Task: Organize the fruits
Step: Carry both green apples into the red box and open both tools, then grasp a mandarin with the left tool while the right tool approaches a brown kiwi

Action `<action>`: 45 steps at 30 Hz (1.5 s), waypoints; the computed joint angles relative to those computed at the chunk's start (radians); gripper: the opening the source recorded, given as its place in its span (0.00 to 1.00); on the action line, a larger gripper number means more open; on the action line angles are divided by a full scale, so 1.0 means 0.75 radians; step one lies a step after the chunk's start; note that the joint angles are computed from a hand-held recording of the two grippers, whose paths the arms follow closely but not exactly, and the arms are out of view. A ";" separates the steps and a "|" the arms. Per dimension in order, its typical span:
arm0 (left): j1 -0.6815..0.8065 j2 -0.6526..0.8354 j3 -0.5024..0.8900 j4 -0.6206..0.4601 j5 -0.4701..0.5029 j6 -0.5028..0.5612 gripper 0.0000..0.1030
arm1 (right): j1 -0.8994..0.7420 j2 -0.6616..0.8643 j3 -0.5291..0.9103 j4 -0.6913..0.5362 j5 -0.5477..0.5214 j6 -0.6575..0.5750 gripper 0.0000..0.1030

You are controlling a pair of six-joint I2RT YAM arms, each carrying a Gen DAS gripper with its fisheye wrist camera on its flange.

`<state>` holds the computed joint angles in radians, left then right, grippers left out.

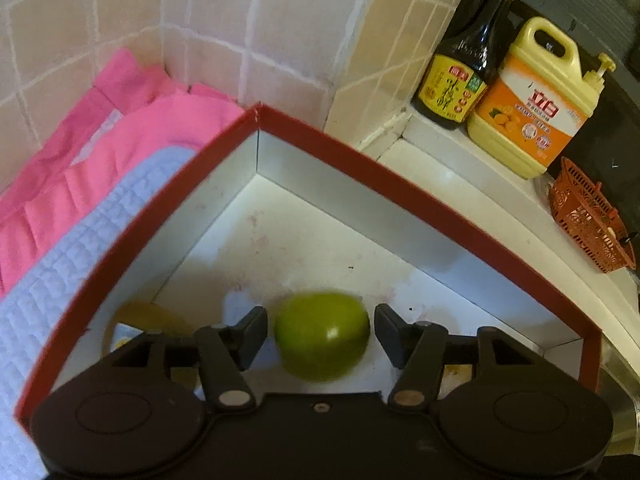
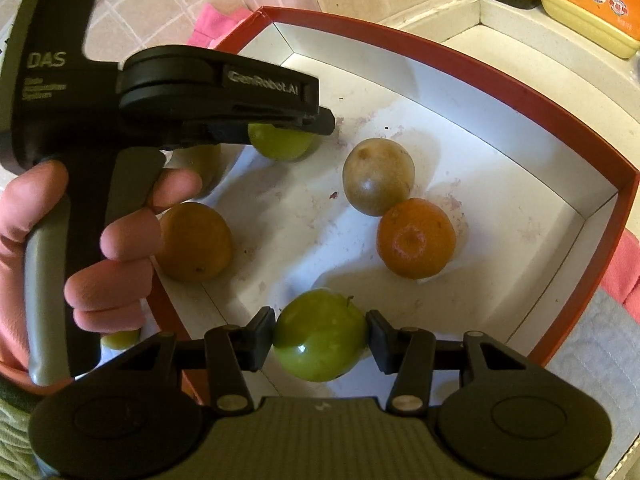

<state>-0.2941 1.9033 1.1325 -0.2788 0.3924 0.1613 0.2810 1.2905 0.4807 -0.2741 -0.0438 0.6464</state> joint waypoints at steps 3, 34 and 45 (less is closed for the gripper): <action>0.030 -0.066 -0.034 -0.011 0.024 0.027 0.69 | 0.002 -0.090 0.000 -0.050 0.010 0.005 0.55; 1.554 -0.829 -0.065 -0.809 0.699 0.820 0.78 | 0.770 -0.363 0.296 -0.414 0.523 0.349 0.79; 1.958 -0.542 -0.010 -0.951 0.638 1.185 0.78 | 0.924 -0.094 0.326 -0.312 0.559 0.434 0.78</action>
